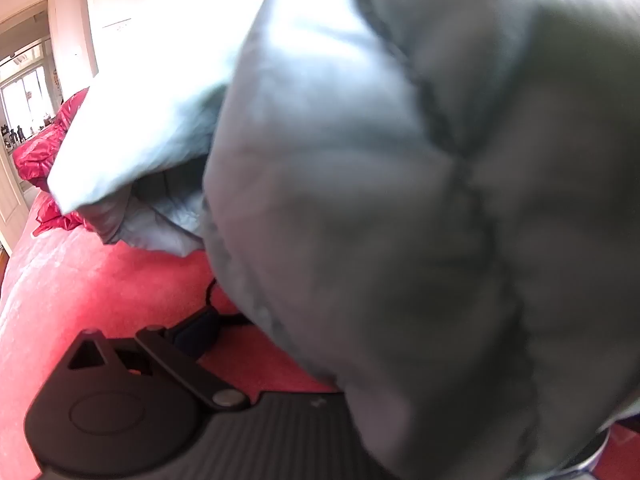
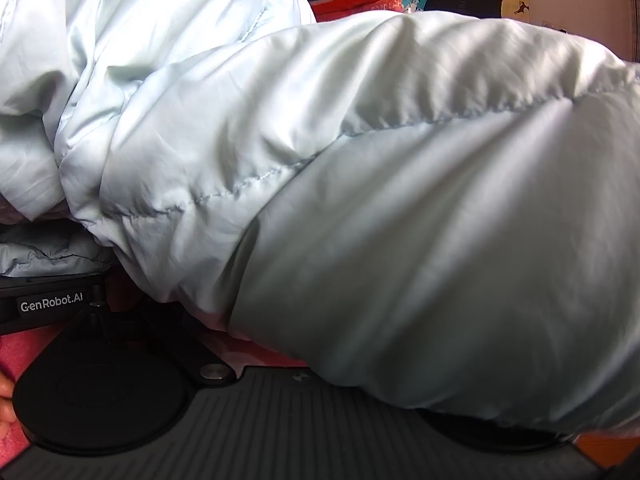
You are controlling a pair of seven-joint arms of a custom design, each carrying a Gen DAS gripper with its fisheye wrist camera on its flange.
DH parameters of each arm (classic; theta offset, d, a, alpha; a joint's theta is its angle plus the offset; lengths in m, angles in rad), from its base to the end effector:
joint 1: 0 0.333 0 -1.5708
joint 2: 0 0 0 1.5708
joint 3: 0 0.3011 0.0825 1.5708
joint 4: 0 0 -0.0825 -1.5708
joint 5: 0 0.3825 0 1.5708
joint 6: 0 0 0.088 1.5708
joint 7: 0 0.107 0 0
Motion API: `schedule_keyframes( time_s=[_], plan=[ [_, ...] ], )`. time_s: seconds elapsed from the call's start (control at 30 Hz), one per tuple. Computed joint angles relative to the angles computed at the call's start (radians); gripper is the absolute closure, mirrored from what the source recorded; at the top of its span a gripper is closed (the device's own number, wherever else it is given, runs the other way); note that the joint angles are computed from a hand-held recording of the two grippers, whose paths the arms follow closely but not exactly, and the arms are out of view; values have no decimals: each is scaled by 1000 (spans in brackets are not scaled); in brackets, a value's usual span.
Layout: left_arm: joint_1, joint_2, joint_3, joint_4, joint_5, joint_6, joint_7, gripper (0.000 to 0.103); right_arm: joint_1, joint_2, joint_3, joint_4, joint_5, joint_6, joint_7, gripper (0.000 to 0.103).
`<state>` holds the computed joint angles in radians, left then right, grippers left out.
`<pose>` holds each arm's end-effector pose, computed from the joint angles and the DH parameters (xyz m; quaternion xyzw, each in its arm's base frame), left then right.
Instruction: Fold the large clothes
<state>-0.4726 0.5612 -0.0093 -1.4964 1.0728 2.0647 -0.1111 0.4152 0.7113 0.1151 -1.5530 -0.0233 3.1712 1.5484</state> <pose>0.6495 -0.2864 0.3556 -0.8018 0.3946 -0.1343 0.4282 0.6513 0.3605 0.3321 -0.7748 0.4534 -0.2033 0.3908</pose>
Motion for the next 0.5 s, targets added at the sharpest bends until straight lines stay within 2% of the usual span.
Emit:
schedule_keyframes(
  time_s=[0.13,0.27,0.3,0.33,0.5],
  plan=[
    [4,-13,-3,-15,-5,8,1,0,5,-2,-7,1,-1,-8,1,0],
    [15,-72,-10,-102,27,72,-36,0,22,-18,-26,-10,-7,-24,5,0],
    [20,-89,-14,-128,37,91,-40,0,8,-31,-12,-26,-9,-29,-5,0],
    [26,-109,-20,-154,47,112,-43,0,-19,-47,19,-49,-8,-29,-22,0],
    [70,-232,-57,-309,76,202,-51,0,-222,-119,250,-158,61,-48,-154,0]
  ],
)
